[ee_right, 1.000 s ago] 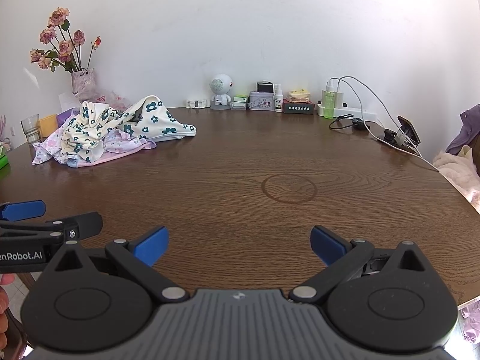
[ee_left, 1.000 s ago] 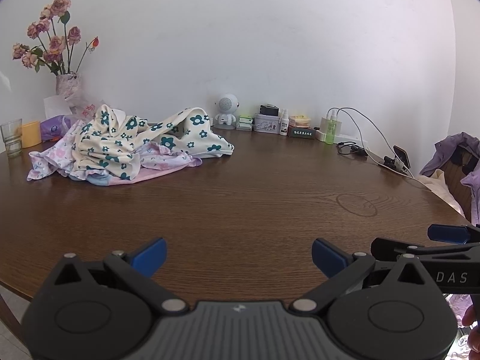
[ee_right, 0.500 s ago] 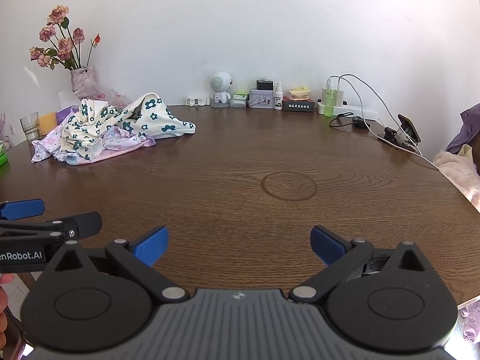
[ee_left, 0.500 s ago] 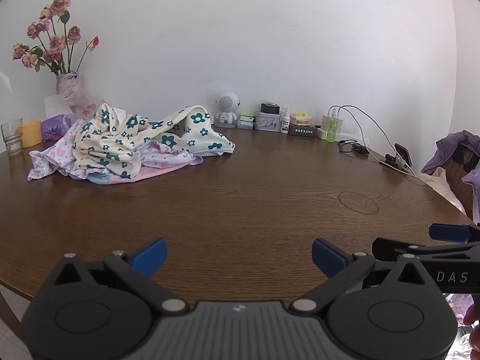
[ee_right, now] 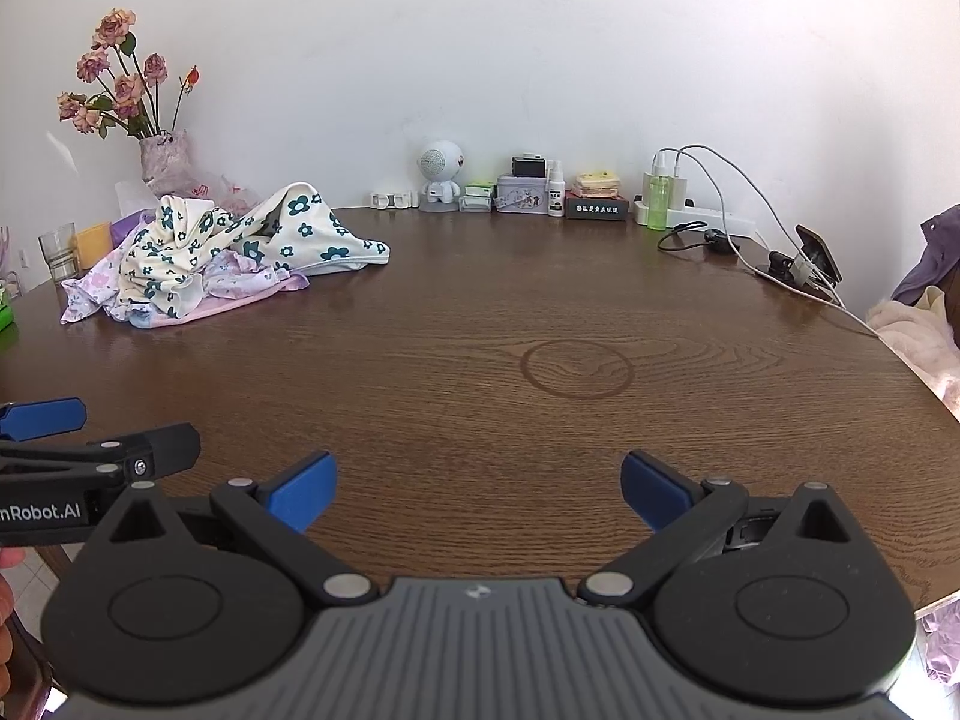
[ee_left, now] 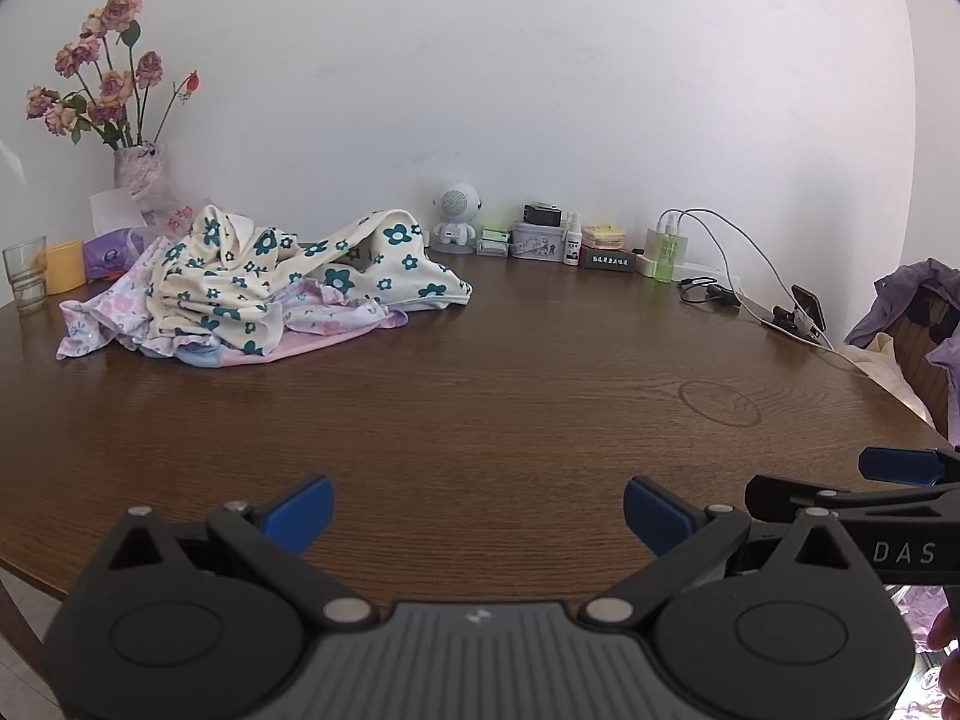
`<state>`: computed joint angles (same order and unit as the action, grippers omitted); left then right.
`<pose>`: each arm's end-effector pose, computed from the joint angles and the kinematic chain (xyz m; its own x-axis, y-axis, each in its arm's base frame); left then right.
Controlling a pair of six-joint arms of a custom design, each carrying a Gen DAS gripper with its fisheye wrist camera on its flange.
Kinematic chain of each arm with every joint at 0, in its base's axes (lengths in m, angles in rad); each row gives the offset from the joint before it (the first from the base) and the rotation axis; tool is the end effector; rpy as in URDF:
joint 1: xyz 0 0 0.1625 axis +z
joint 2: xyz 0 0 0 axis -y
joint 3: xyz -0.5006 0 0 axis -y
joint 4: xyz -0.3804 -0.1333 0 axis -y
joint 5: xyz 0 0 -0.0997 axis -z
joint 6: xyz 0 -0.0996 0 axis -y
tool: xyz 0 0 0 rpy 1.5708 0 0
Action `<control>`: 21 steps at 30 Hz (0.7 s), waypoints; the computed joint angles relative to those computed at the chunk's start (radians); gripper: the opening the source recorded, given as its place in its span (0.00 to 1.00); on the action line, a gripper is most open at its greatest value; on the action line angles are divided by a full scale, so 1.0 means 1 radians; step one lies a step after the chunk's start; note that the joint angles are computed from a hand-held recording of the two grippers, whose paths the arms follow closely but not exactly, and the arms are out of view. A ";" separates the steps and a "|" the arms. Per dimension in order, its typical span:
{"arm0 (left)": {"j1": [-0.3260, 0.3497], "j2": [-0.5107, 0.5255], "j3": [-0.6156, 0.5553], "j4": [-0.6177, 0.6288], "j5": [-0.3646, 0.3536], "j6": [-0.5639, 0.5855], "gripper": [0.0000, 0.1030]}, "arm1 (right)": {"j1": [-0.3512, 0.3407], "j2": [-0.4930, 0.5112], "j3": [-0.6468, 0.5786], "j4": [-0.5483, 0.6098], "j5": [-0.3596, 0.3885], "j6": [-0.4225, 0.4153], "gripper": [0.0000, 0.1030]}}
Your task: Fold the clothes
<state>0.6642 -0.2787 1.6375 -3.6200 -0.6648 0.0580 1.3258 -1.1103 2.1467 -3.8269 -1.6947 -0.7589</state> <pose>-0.4028 -0.5842 -0.0555 -0.7385 0.2040 -0.6427 0.6510 0.4642 -0.6006 -0.0144 -0.5564 0.3432 -0.7355 0.0267 0.6770 -0.5826 0.4852 -0.6521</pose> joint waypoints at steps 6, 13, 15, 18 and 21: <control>0.003 0.000 -0.001 0.008 0.004 -0.007 1.00 | 0.002 0.003 -0.004 0.010 -0.005 -0.002 1.00; 0.012 0.001 -0.015 0.016 0.013 -0.004 1.00 | 0.009 0.005 -0.031 0.077 -0.012 0.002 1.00; 0.018 0.000 -0.026 0.016 0.017 0.005 1.00 | 0.014 0.005 -0.047 0.114 -0.012 0.003 1.00; 0.028 -0.003 -0.050 0.013 0.027 0.029 1.00 | 0.028 0.008 -0.081 0.171 -0.005 -0.015 1.00; 0.038 -0.005 -0.088 0.017 0.054 0.067 1.00 | 0.047 0.013 -0.131 0.249 0.003 -0.028 1.00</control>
<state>0.7026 -0.2838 1.5492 -3.6030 -0.6107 0.1245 1.3725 -1.0972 2.0161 -3.5779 -1.6918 -0.7871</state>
